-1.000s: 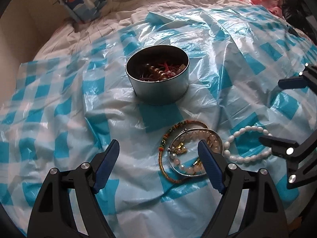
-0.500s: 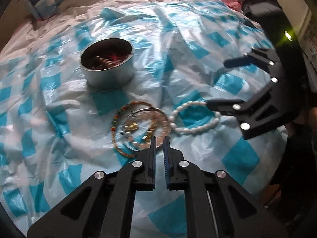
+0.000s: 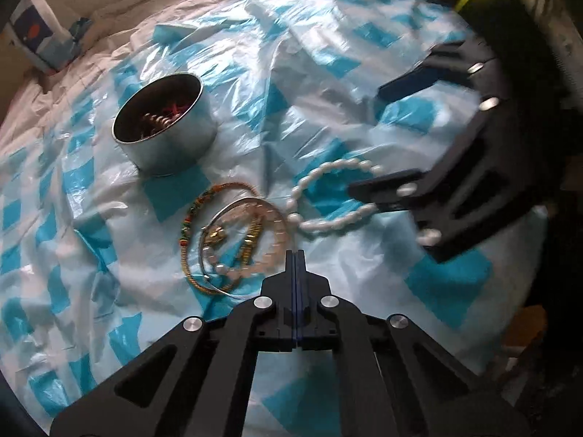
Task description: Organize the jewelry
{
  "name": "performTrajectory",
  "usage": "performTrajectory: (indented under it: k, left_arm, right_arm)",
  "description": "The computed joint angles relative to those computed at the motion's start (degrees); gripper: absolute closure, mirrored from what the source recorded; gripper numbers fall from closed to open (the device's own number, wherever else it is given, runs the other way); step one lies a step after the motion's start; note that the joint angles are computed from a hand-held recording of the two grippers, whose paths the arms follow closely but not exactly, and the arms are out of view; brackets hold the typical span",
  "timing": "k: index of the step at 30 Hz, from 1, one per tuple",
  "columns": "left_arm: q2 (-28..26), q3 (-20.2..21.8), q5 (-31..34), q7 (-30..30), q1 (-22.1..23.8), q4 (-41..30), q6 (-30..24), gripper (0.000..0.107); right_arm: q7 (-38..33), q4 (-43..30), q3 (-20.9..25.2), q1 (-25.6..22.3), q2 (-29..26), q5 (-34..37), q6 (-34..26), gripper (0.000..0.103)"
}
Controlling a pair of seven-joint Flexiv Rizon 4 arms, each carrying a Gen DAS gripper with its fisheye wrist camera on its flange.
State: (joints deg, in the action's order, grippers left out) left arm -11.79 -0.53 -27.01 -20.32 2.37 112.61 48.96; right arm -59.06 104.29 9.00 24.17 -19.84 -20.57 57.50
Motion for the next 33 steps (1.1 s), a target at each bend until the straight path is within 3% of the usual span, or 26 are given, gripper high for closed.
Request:
performTrajectory:
  k: [5,7,10,14,17,18,20,25,27,29,31,32,33]
  left_arm:
    - [2.1,0.4,-5.2,4.1,1.8,-0.2,-8.0,0.107]
    - [2.1,1.0,-6.1,3.2,1.9,-0.2,-7.7,0.107]
    - [1.5,0.8,-6.0,2.5,0.7,1.4,0.1,0.106]
    - [1.0,-0.3,-4.9,4.2,-0.6,2.5,4.1,0.105]
    - [-1.2,0.9,5.1,-0.5,-3.1,3.1,12.5,0.106]
    - [-1.7,1.1,7.0,-2.1,-3.3,2.7,13.0,0.106]
    - [-1.4,0.4,6.3,-3.3,-2.2,1.5,9.4,0.107]
    - [1.4,-1.1,-4.4,2.4,1.0,0.7,-2.5,0.107]
    - [1.8,-0.5,-6.3,2.6,1.1,0.8,-3.5,0.107]
    - [1.9,-0.2,-7.2,3.1,0.4,2.2,1.2,0.106]
    - [0.9,0.0,-5.3,1.9,-0.4,2.4,5.4,0.103]
    - [0.6,0.0,-4.4,1.9,-0.6,2.4,6.0,0.093]
    - [0.5,-0.2,-3.6,2.6,-1.0,3.1,8.1,0.073]
  right_arm:
    - [-0.4,0.0,0.2,-0.2,0.0,0.5,-0.2,0.008]
    - [-0.7,0.0,0.3,-0.3,0.0,0.9,0.1,0.008]
    - [-1.2,0.1,0.6,-0.4,0.0,1.5,0.5,0.008]
    - [-0.8,0.0,0.3,0.0,-0.1,1.2,0.1,0.008]
    - [-0.8,0.0,0.3,-0.1,-0.2,1.3,-0.3,0.008]
    - [-0.8,0.0,0.3,-0.1,-0.2,1.3,-0.4,0.008]
    - [-0.9,0.0,0.3,-0.3,-0.1,1.5,-0.4,0.008]
    - [-1.6,-0.1,0.6,-0.3,-0.2,1.9,-0.3,0.008]
    - [-1.8,0.0,0.6,-0.4,0.0,2.0,-0.3,0.008]
    - [-1.9,0.2,0.6,-0.4,0.2,2.1,-0.3,0.008]
    - [-1.8,0.3,0.5,-0.4,0.3,1.9,-0.4,0.008]
    - [-1.6,0.3,0.4,-0.3,0.3,1.7,-0.5,0.008]
    - [-1.5,0.3,0.4,-0.3,0.3,1.7,-0.5,0.008]
